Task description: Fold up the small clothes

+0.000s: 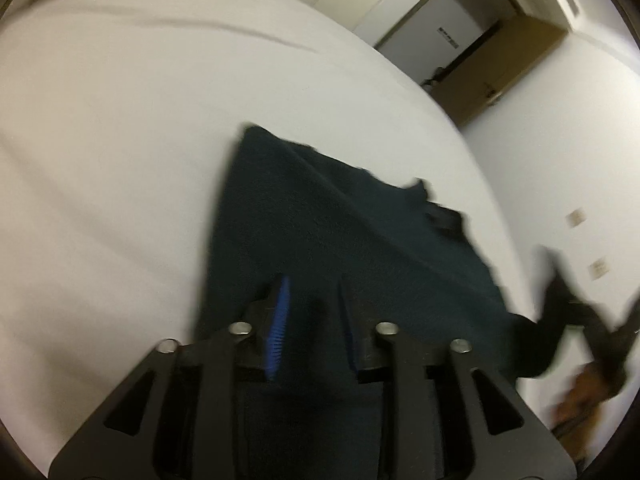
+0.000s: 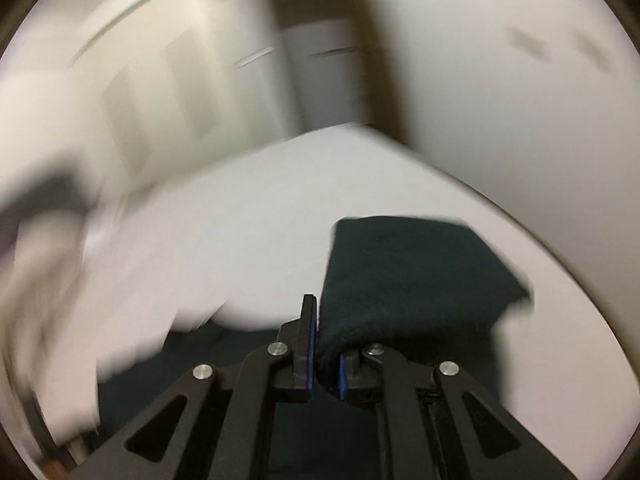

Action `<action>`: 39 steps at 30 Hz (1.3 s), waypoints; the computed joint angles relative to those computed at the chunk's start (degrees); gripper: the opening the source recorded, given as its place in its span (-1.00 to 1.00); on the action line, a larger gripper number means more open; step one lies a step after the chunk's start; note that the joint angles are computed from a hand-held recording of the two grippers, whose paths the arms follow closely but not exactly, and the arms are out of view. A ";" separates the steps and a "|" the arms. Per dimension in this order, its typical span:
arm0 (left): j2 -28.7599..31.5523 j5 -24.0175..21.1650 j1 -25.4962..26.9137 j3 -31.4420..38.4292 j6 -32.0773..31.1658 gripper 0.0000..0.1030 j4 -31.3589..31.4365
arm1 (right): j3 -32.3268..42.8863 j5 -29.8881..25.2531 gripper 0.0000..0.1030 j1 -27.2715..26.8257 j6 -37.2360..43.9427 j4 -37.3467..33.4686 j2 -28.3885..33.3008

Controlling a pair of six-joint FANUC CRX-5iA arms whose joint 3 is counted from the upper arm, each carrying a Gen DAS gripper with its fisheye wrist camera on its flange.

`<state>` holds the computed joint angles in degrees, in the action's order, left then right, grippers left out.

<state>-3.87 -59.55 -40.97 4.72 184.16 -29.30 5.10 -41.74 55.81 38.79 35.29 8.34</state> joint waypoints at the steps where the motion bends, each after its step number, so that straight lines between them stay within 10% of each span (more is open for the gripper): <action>1: -0.27 1.77 0.31 -0.32 -0.23 0.05 0.89 | 2.25 -1.52 -0.81 2.58 3.76 -0.54 3.12; 3: -1.02 4.91 -0.15 -1.05 1.85 0.42 0.28 | 5.62 -3.99 -0.82 5.90 8.28 -3.43 7.73; 10: -1.90 20.27 5.84 -7.13 -2.74 0.42 13.01 | 0.84 -0.64 -0.63 8.66 6.52 -3.69 5.92; 21: 1.65 20.58 10.66 -5.91 -9.88 0.49 22.50 | -3.91 1.92 -0.71 8.00 9.84 -1.84 2.85; 24: -0.38 21.50 9.39 -7.43 -2.66 0.49 16.79 | -3.17 -0.25 -0.12 9.28 11.77 4.02 4.54; 28: -2.35 23.52 8.45 -9.65 0.86 0.49 13.10 | 0.44 -4.62 -0.03 10.98 17.56 7.57 8.65; 31: -3.32 25.22 8.52 -11.24 0.30 0.49 13.04 | 3.27 -8.01 -0.06 11.59 21.12 9.09 11.91; 35: -5.89 26.55 8.16 -13.75 1.11 0.49 11.99 | 6.58 -9.86 -0.79 10.51 19.70 8.32 13.85; 39: -7.97 26.27 7.50 -14.93 1.87 0.49 11.45 | 1.21 -5.58 -0.86 10.18 13.09 13.17 10.06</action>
<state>-11.84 -33.28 -33.47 -10.21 186.02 -17.85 6.31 -47.32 65.98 51.88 48.46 18.40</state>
